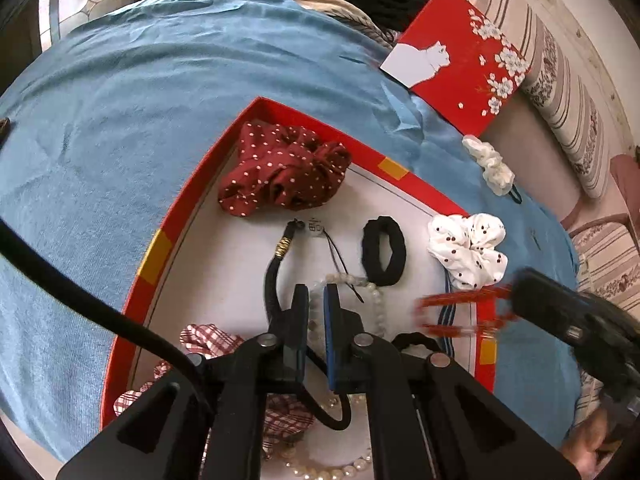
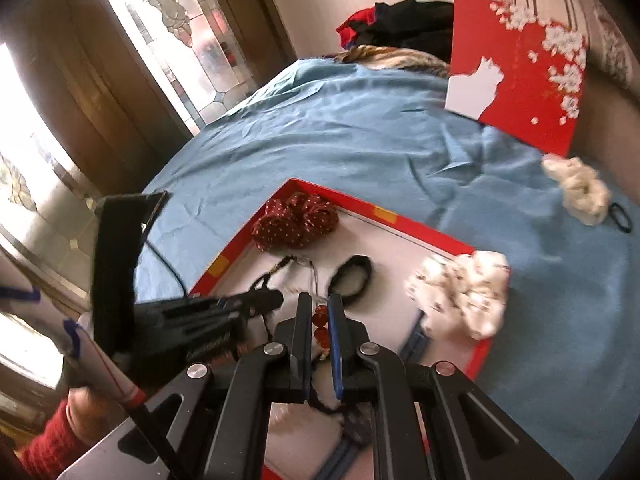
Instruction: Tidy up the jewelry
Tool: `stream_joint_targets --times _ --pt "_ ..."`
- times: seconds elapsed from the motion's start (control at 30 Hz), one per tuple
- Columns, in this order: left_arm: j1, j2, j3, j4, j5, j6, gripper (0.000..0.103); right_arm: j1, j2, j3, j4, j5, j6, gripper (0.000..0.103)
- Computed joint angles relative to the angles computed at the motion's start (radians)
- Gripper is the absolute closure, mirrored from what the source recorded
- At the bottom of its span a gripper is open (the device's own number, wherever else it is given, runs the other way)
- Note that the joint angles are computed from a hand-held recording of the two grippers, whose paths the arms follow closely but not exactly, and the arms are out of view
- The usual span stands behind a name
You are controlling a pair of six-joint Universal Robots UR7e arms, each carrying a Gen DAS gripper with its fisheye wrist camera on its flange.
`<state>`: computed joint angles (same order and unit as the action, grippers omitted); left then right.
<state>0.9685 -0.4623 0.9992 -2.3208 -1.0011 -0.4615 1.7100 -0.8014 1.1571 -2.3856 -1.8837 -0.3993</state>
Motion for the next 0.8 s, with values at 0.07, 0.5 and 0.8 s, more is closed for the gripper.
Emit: stream_joint_targets --times 0.07,0.5,0.8 --pt "0.002 -0.011 0.016 -0.031 -0.015 -0.005 0.098 -0.013 0.028 -0.027 0.006 -0.008 0.023 0.094" --pt "-0.064 -0.064 0.115 -0.139 0.101 0.023 0.074 -0.042 0.019 -0.025 -0.012 -0.06 0.045 0.08" --pt "-0.151 -0.139 0.268 -0.218 0.277 -0.021 0.059 -0.026 -0.144 0.179 -0.135 -0.058 -0.056 0.068"
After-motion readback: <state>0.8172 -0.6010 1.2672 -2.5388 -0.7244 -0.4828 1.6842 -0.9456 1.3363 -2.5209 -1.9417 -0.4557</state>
